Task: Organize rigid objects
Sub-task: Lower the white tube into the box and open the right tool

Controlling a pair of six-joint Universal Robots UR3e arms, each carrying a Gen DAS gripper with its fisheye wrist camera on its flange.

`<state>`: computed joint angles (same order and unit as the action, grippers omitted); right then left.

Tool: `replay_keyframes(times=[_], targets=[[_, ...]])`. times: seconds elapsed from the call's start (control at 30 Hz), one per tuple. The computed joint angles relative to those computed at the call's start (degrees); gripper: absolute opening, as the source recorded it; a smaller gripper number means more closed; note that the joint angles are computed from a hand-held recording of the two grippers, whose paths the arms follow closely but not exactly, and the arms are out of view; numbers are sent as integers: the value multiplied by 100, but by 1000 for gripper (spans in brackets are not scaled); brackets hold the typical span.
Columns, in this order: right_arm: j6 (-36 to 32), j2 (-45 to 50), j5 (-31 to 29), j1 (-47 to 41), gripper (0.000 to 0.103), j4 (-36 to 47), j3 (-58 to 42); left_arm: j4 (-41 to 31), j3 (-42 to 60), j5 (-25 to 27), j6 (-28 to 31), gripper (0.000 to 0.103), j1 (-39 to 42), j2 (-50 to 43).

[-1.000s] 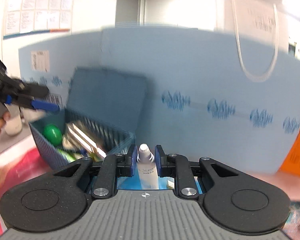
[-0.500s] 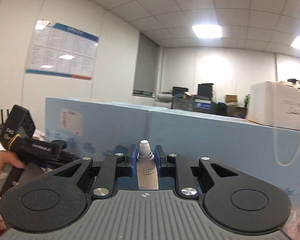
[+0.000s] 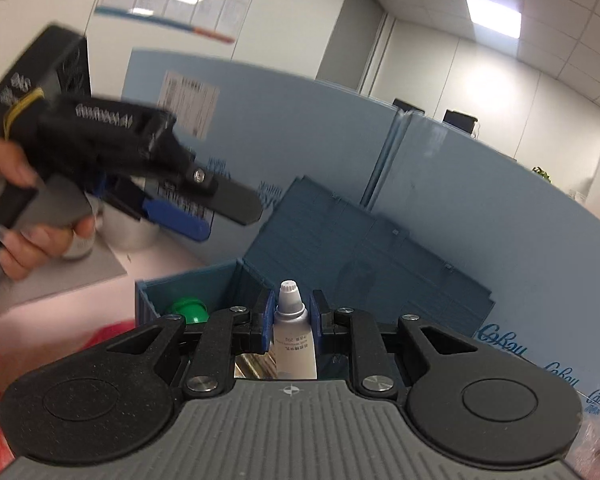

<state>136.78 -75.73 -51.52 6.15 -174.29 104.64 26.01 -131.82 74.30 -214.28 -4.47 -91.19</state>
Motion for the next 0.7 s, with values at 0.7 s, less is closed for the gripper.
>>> replay_keyframes(times=[0.7], targets=[[86,193,200,-2,45,659,-189,105,-178,-363,-33,98,252,55]])
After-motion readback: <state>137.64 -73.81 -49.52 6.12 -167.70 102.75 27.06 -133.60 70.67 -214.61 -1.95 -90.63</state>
